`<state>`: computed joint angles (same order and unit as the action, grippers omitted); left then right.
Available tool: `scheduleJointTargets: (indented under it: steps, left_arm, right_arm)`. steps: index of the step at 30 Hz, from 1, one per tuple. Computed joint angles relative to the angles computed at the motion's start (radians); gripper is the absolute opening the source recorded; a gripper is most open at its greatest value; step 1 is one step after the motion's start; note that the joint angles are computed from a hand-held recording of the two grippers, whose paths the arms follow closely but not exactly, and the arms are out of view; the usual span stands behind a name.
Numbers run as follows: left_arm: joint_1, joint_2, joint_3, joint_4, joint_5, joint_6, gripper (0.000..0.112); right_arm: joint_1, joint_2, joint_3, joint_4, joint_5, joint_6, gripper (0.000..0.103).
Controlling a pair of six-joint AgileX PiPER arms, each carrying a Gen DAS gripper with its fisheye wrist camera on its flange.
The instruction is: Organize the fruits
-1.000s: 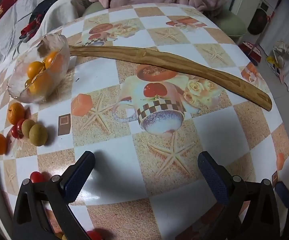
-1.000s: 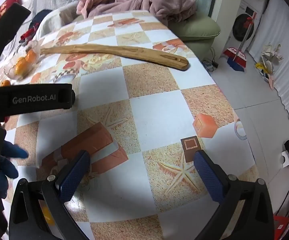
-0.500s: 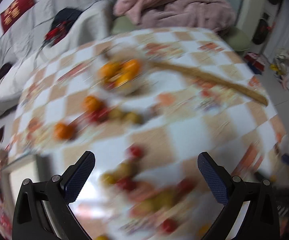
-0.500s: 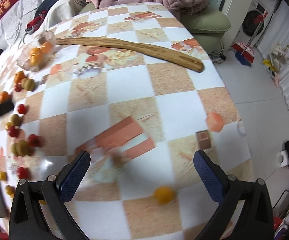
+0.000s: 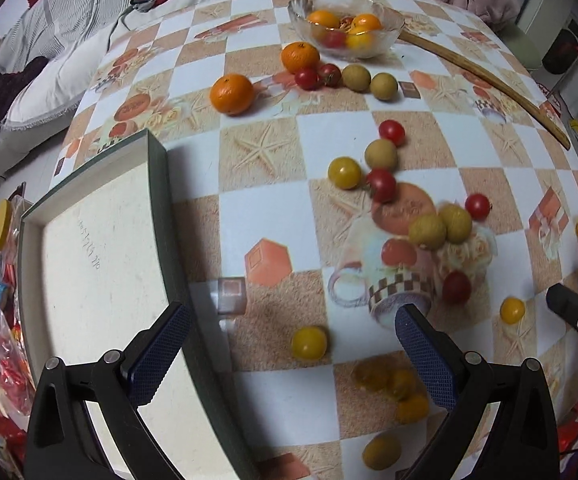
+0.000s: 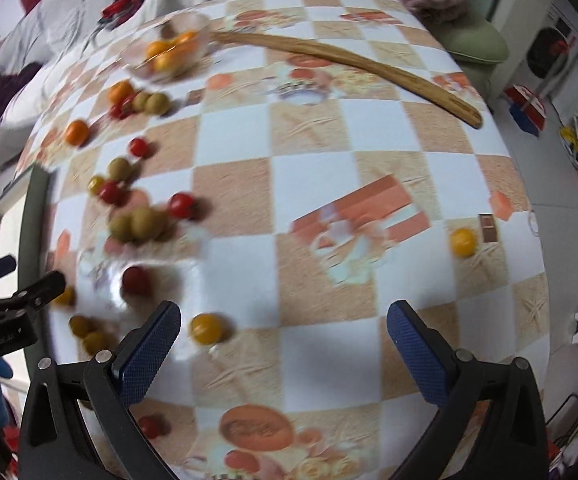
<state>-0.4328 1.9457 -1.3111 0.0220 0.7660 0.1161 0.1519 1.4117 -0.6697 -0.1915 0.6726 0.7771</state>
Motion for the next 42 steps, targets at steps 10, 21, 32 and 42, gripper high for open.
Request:
scheduleJointTargets:
  steps: [10, 21, 32, 42]
  left_arm:
    - [0.032, 0.005, 0.004, -0.029, -0.001, 0.042, 0.103]
    - [0.02, 0.004, 0.022, -0.043, -0.015, 0.054, 0.103]
    - [0.025, 0.02, 0.02, -0.049, -0.014, 0.068, 0.103]
    - [0.014, 0.031, 0.044, -0.019, -0.048, 0.076, 0.103]
  right_arm:
    - [0.065, 0.046, -0.032, 0.013, 0.007, 0.037, 0.103]
    - [0.082, 0.068, -0.041, 0.028, 0.004, 0.026, 0.103]
    - [0.062, 0.078, -0.037, 0.047, -0.004, -0.006, 0.103]
    - [0.071, 0.11, -0.021, 0.056, -0.033, -0.001, 0.103]
